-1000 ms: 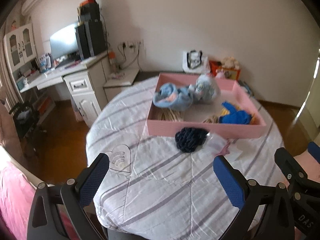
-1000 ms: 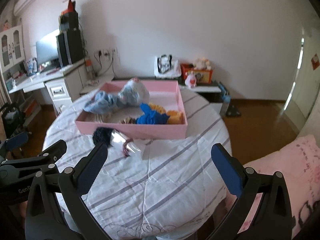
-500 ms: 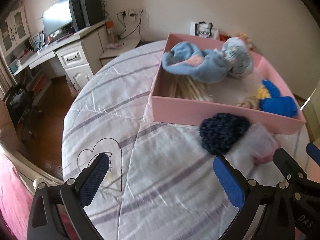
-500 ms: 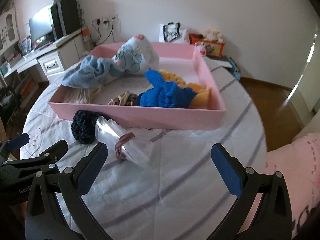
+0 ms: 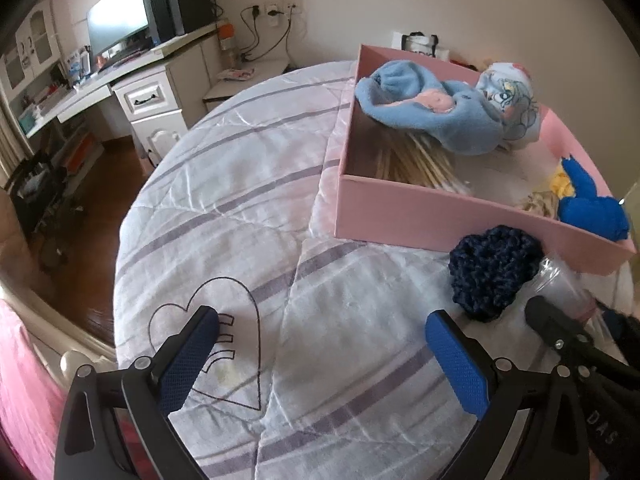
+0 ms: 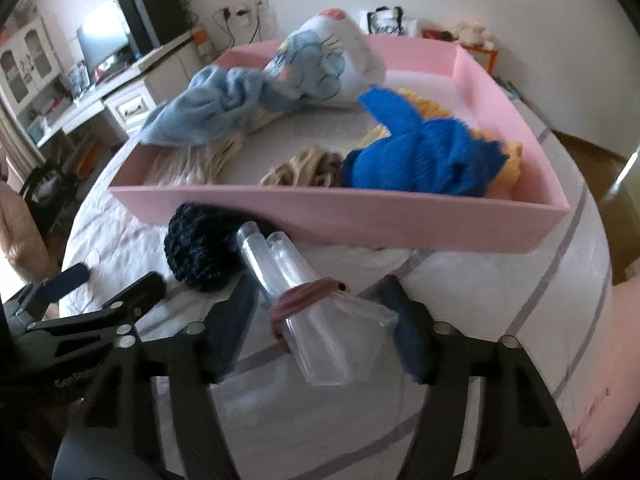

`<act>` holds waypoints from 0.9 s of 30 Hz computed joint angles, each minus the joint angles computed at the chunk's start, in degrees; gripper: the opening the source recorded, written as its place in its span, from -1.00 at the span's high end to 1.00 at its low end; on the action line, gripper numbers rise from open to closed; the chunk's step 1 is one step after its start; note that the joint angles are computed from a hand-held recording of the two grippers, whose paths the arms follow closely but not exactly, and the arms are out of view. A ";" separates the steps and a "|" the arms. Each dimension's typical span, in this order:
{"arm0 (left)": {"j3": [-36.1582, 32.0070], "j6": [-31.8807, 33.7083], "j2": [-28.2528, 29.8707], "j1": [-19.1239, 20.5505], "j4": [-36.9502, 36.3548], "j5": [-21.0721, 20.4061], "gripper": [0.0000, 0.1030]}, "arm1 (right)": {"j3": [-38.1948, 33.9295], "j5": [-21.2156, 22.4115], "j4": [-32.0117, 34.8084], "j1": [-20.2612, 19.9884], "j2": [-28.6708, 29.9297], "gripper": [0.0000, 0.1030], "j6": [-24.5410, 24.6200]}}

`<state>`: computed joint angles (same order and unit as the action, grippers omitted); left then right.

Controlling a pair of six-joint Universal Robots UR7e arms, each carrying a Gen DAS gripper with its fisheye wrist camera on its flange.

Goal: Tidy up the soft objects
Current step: 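Reach both tools toward the navy knitted hat and clear plastic bag, then grasp the clear plastic bag with right tool while left grasps navy knitted hat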

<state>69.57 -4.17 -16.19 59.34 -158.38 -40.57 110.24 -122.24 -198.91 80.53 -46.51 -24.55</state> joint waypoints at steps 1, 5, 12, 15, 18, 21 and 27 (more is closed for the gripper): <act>0.70 -0.05 -0.41 -0.14 -0.17 -0.24 -0.99 | 0.19 -0.17 -0.20 0.20 -0.09 -0.06 -0.38; 3.06 -0.51 -1.80 -1.02 -0.83 -2.43 -0.99 | 1.89 1.15 -0.76 -0.04 -1.72 0.14 0.20; 4.70 0.55 -1.94 -2.68 -2.75 -3.88 -1.00 | 5.60 0.94 -6.53 -0.50 -5.38 0.16 -0.57; 3.81 0.43 -1.43 -2.91 -1.99 -5.28 -1.00 | 6.75 0.74 -8.26 -1.01 -6.68 0.16 -0.15; 2.79 0.95 -0.83 -3.10 -1.27 -7.17 -1.00 | 7.44 0.30 -8.92 -1.77 -8.08 0.16 0.20; 1.64 1.83 -0.17 -3.23 -0.22 -8.48 -1.00 | 7.91 2.00 -6.31 -2.92 -9.29 0.16 1.01; 0.68 0.93 0.13 -3.06 1.39 -7.85 -1.00 | 8.22 4.37 -4.69 -3.48 -9.87 0.15 0.47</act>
